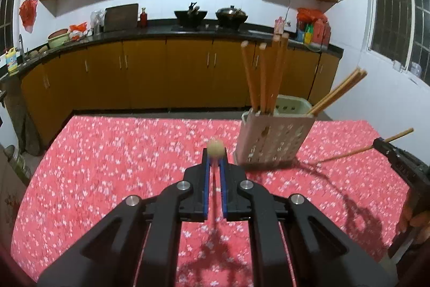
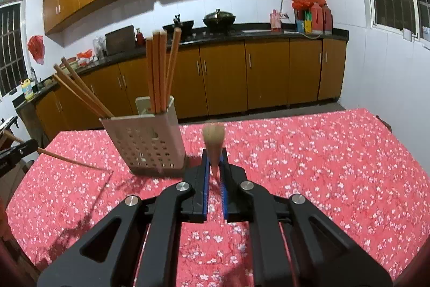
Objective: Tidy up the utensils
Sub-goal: 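Lift both held chopsticks upright and lower them into the utensil holder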
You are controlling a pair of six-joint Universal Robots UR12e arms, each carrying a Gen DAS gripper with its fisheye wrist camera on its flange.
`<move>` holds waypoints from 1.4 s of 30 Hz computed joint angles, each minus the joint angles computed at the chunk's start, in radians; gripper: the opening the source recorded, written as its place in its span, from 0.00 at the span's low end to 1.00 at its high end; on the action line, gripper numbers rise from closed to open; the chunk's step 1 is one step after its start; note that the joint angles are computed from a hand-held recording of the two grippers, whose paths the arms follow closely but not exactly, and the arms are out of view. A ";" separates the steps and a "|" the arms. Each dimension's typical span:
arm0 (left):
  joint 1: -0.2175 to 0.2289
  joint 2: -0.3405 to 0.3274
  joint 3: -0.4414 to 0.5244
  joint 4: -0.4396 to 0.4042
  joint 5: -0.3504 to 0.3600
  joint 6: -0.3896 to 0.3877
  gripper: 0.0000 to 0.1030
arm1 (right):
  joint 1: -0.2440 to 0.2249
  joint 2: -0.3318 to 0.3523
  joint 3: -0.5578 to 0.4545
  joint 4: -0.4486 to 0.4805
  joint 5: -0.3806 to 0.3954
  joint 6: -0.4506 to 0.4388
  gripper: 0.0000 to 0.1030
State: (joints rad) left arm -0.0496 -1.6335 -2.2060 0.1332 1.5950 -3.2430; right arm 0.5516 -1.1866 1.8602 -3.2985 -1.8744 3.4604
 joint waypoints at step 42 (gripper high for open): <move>-0.042 -0.055 0.201 0.162 -0.071 -0.028 0.08 | 0.012 0.056 -0.176 -0.268 0.083 -0.097 0.08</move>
